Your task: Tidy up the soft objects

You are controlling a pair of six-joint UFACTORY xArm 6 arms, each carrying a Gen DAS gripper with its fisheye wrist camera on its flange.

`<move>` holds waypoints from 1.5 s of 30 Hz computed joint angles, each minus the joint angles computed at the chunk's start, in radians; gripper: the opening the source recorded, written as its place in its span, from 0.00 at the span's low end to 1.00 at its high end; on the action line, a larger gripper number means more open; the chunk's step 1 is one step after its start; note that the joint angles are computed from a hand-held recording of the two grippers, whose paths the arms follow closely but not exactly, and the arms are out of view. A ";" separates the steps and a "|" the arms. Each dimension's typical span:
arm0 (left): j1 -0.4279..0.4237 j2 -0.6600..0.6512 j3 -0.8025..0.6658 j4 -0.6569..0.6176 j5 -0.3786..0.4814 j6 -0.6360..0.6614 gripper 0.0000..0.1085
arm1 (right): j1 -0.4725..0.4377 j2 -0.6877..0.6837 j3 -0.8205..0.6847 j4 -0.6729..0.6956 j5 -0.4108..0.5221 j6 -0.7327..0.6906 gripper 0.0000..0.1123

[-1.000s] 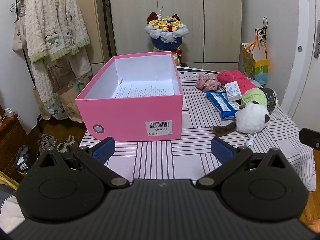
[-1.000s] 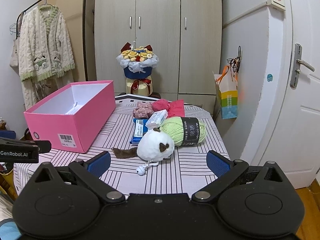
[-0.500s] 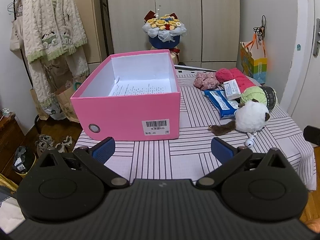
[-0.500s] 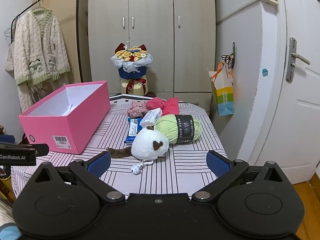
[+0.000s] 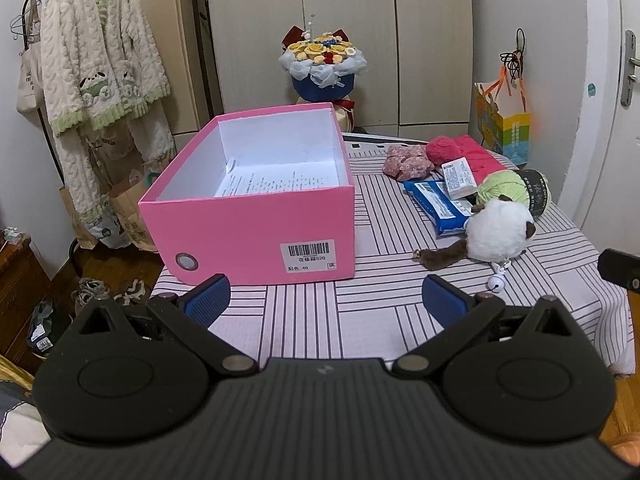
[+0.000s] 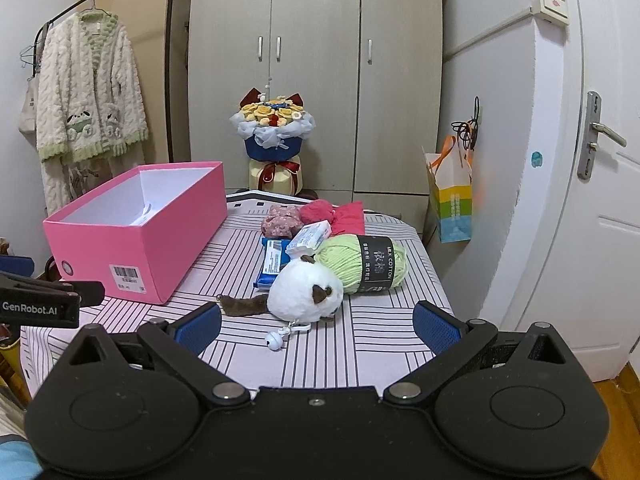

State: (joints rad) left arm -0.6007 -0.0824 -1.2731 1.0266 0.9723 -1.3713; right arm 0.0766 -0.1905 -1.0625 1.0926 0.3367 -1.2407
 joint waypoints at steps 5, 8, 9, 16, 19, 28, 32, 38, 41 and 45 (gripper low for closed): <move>0.000 0.000 0.000 0.005 -0.003 -0.002 0.95 | 0.000 -0.001 0.001 0.012 -0.001 -0.013 0.92; 0.004 0.002 -0.001 0.001 -0.013 0.004 0.95 | -0.001 -0.001 0.002 0.024 0.002 -0.029 0.92; 0.007 0.003 -0.002 -0.001 -0.020 0.005 0.95 | -0.001 0.000 0.000 0.028 0.003 -0.033 0.92; 0.039 0.010 0.009 0.019 -0.107 -0.064 0.95 | -0.015 0.033 -0.030 0.105 0.042 -0.118 0.92; 0.041 0.041 -0.010 0.043 -0.095 -0.085 0.95 | -0.016 0.056 -0.045 0.197 0.044 -0.218 0.92; 0.092 0.119 -0.030 0.241 -0.309 -0.146 0.95 | -0.065 0.246 -0.171 0.422 0.177 -0.429 0.92; 0.120 0.194 -0.091 0.262 -0.431 -0.134 0.95 | -0.051 0.324 -0.217 0.402 0.181 -0.469 0.91; 0.170 0.352 -0.239 0.142 -0.622 0.006 0.91 | -0.048 0.449 -0.336 0.318 0.233 -0.363 0.89; 0.189 0.425 -0.312 0.060 -0.684 0.117 0.85 | -0.040 0.499 -0.393 0.252 0.231 -0.334 0.87; 0.222 0.509 -0.380 -0.139 -0.776 0.286 0.82 | -0.046 0.557 -0.473 0.155 0.285 -0.224 0.85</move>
State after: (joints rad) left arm -0.3787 0.4268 -1.6530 0.8871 0.1968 -1.0854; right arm 0.0303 0.3666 -1.5355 1.2476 0.6221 -1.4645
